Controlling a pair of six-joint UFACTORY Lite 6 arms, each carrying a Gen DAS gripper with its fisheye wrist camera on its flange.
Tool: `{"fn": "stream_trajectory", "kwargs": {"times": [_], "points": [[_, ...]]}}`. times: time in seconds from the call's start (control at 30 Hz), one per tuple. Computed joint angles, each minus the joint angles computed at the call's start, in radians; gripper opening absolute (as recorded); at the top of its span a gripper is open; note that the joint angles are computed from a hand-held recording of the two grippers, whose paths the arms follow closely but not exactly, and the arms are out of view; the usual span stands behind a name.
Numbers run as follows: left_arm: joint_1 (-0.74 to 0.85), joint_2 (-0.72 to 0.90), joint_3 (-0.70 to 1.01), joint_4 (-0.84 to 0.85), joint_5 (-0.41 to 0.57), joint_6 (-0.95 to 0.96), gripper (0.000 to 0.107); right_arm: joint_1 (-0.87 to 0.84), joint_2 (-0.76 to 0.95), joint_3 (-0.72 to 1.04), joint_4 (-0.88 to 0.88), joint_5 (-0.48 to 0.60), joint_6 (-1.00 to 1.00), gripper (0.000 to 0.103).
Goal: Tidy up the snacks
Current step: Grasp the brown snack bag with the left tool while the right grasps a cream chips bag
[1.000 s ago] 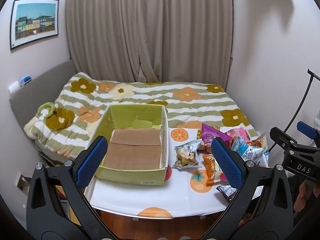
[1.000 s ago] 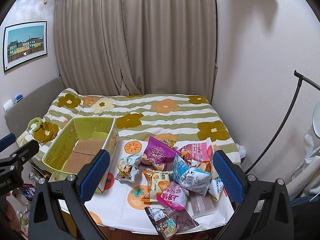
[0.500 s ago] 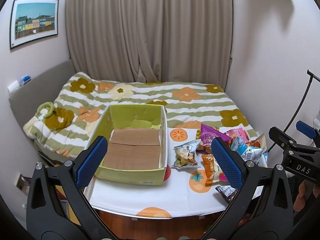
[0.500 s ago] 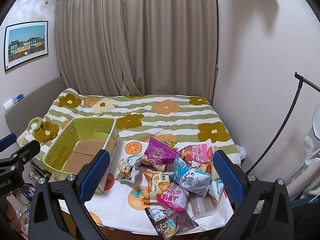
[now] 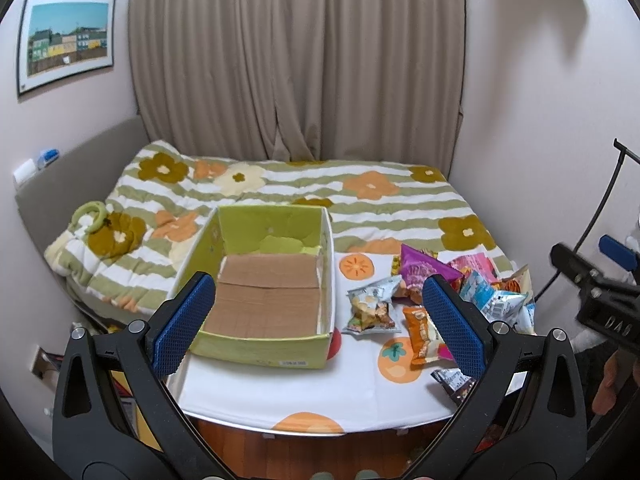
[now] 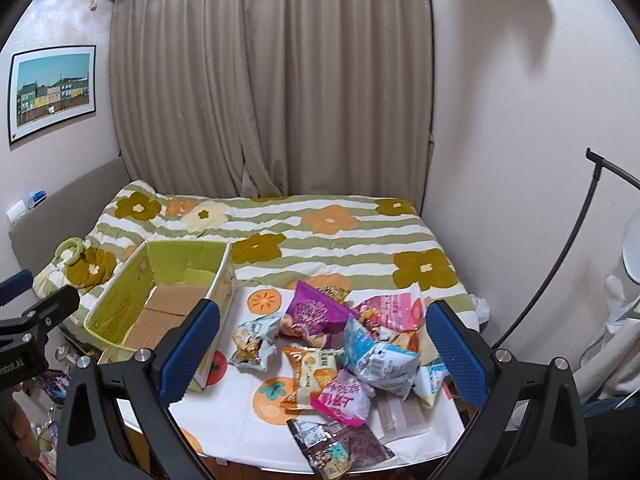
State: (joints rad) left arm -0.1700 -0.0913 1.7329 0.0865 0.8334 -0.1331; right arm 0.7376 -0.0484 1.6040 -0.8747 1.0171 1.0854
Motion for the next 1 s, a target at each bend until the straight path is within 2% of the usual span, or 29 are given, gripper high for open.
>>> {"fn": "stream_trajectory", "kwargs": {"times": [0.13, 0.3, 0.43, 0.53, 0.73, 0.9, 1.0], "points": [[0.014, 0.061, 0.040, -0.092, 0.041, 0.078, 0.102, -0.058, -0.030, -0.001, 0.026, 0.002, -0.029, 0.103], [-0.011, 0.115, -0.002, -0.196, 0.033, 0.155, 0.102, -0.138, -0.114, -0.099, 0.063, -0.002, -0.048, 0.103], [-0.087, 0.153, -0.059, -0.230, 0.019, 0.118, 0.102, -0.231, -0.231, -0.257, 0.124, -0.062, -0.094, 0.103], [-0.173, 0.202, -0.092, -0.219, 0.009, 0.062, 0.102, -0.347, -0.324, -0.390, 0.222, -0.167, -0.191, 0.103], [-0.291, 0.312, -0.136, -0.271, -0.026, -0.027, 0.102, -0.642, -0.397, -0.597, 0.558, -0.393, -0.593, 0.103], [-0.349, 0.416, -0.176, -0.329, -0.095, -0.073, 0.102, -0.850, -0.314, -0.684, 0.899, -0.536, -1.038, 0.103], [-0.376, 0.476, -0.173, -0.339, -0.128, -0.093, 0.102, -0.900, -0.224, -0.700, 0.999, -0.607, -1.211, 0.103]]}}
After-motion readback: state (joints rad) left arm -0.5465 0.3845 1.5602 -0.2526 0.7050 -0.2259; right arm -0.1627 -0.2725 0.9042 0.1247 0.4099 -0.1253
